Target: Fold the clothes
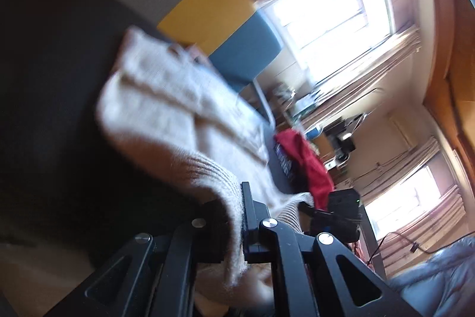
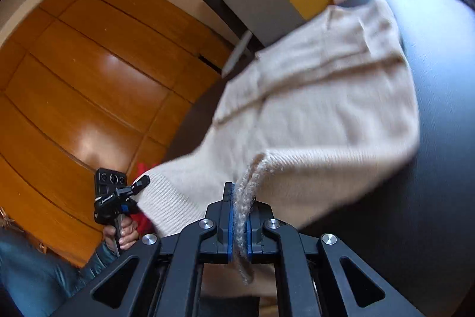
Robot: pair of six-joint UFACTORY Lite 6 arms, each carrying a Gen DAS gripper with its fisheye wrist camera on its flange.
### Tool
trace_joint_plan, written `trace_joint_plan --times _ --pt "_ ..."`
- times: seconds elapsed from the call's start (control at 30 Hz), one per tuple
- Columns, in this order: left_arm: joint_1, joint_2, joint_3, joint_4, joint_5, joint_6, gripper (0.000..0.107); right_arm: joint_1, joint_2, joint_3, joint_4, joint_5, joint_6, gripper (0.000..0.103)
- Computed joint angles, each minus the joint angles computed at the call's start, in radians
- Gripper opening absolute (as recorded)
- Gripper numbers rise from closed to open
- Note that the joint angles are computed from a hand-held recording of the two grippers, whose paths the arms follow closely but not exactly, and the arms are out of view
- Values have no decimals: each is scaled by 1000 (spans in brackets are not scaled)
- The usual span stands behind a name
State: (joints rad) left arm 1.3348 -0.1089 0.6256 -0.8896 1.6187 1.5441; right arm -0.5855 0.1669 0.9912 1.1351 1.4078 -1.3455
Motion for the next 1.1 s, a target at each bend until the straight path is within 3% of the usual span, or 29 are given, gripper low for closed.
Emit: trace_joint_plan --times 0.17,0.33,0.47,0.57,0.63,1.0,1.1 --pt "-297 127 178 -281 -145 -140 6 153 191 287 122 -137 128 6" --pt "-568 418 460 -434 -451 -259 6 254 514 699 140 -309 357 6" --pt "-724 685 686 -369 -717 -433 6 291 767 1007 19 -382 556 7" --pt "-738 778 708 -362 -746 -424 7 270 782 942 47 -374 478 4" --pt "-710 750 643 -392 -724 -362 7 252 727 822 90 -360 391 4" --pt "-502 421 167 -322 -671 -133 7 133 370 256 100 -276 134 4" --pt "-443 378 139 -277 -616 -154 8 113 314 191 124 -255 131 13"
